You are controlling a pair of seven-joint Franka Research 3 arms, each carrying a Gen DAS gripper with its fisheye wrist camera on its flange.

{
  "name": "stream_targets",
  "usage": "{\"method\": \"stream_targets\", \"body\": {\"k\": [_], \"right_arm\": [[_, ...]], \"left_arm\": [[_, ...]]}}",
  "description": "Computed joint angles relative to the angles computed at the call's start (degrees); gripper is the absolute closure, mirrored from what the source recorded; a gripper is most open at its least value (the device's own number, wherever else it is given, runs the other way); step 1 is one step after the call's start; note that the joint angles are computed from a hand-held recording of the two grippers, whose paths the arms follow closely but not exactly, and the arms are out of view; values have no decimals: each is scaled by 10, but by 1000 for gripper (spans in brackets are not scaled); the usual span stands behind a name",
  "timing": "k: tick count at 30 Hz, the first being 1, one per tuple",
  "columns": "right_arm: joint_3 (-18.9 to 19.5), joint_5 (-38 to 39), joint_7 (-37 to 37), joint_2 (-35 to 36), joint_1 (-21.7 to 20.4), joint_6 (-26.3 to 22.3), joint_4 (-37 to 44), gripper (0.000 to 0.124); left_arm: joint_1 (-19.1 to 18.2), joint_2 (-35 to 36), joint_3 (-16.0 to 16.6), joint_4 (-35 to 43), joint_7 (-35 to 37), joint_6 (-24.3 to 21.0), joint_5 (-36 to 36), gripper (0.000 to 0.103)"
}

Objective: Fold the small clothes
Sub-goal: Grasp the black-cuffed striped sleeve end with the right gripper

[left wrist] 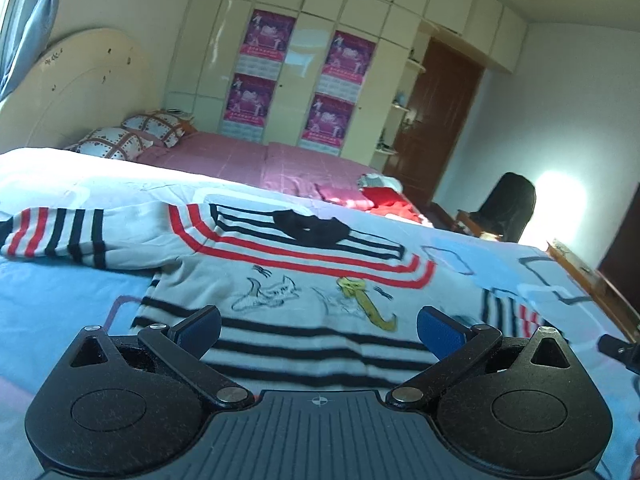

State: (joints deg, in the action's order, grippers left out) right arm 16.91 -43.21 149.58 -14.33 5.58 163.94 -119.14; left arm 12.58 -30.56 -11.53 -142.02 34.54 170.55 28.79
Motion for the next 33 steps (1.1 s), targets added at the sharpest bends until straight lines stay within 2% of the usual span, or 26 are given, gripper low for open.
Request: {"method": "stream_targets", "body": {"k": [2, 3, 5, 7, 10, 14, 20, 22, 25, 27, 28, 30, 33], "right_arm": [[-14, 8, 5, 38, -8, 14, 23, 29], [-23, 7, 11, 57, -10, 20, 35, 52], [-49, 32, 3, 104, -3, 14, 69, 83], [-77, 85, -12, 153, 3, 17, 102, 79], [-111, 108, 10, 208, 9, 28, 138, 73], [-128, 212, -6, 276, 5, 50, 176, 73], [-157, 288, -29, 319, 21, 100, 190, 74], [-167, 300, -45, 328, 30, 113, 196, 75], [-189, 313, -64, 346, 49, 109, 218, 86], [-204, 322, -76, 356, 61, 97, 235, 98], [-212, 325, -82, 361, 68, 85, 246, 101], [-232, 329, -91, 364, 85, 67, 259, 115], [-289, 296, -93, 363, 141, 80, 270, 115]], "left_arm": [[31, 48, -27, 37, -19, -1, 19, 0], [35, 74, -32, 58, -21, -10, 28, 0], [25, 126, -27, 100, -24, -31, 36, 0], [-1, 169, -7, 130, -22, -37, 22, 0], [2, 220, -21, 185, -79, -86, 88, 0], [-25, 258, -2, 219, -103, -116, 105, 0], [-63, 302, 31, 269, -137, -192, 163, 0], [-75, 311, 46, 277, -139, -199, 165, 0], [-86, 318, 62, 287, -152, -225, 185, 0], [-88, 320, 69, 292, -154, -246, 188, 0], [-87, 317, 73, 290, -152, -247, 183, 0], [-83, 311, 79, 286, -153, -248, 183, 0], [-77, 310, 83, 289, -122, -266, 187, 0]]}}
